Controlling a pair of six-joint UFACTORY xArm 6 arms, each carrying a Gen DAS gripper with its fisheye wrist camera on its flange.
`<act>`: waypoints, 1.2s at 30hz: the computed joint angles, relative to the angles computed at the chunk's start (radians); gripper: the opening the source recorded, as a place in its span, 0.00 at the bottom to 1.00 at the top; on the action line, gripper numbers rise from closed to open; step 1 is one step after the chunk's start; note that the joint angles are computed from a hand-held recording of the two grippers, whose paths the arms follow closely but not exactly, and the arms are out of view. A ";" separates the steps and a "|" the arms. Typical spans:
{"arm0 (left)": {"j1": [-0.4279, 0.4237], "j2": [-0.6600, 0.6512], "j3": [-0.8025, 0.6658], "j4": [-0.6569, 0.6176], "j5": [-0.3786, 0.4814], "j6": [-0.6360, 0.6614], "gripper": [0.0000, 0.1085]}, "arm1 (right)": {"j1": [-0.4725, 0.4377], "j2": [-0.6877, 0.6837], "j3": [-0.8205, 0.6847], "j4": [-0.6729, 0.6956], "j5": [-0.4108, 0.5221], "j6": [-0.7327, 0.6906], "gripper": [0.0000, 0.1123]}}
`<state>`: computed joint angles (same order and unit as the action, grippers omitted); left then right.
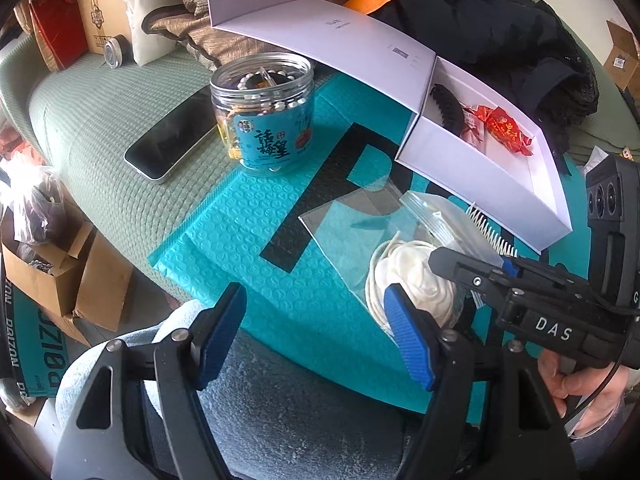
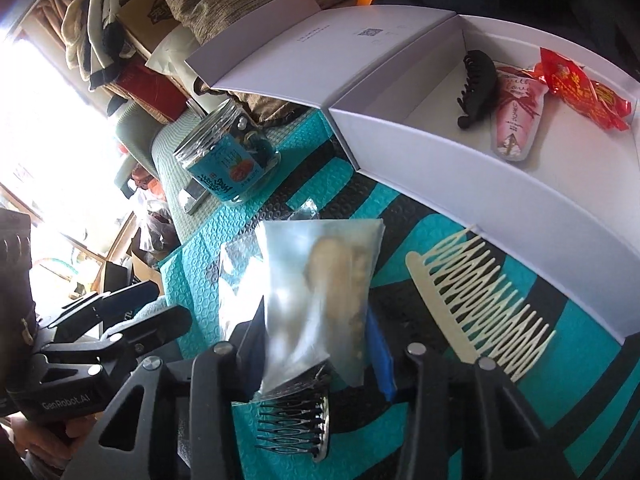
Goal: Organize objects
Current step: 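Grasp the clear bag with white flower with the left tool while the right tool grasps a clear bag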
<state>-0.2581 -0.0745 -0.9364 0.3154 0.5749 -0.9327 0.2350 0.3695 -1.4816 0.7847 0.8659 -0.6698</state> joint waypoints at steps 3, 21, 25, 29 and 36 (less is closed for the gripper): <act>-0.008 0.021 -0.013 -0.034 -0.022 0.034 0.64 | -0.011 -0.013 0.014 0.014 0.003 -0.013 0.38; -0.049 0.253 -0.212 -0.380 -0.054 0.297 0.77 | -0.099 -0.114 0.118 0.013 -0.071 -0.023 0.38; -0.042 0.303 -0.276 -0.383 -0.026 0.279 0.81 | -0.109 -0.113 0.115 0.023 -0.055 -0.031 0.38; -0.034 0.350 -0.337 -0.347 0.000 0.244 0.84 | -0.113 -0.115 0.116 0.039 -0.047 -0.038 0.38; -0.067 0.420 -0.434 -0.105 0.112 0.127 0.81 | -0.121 -0.115 0.120 0.044 -0.043 -0.040 0.38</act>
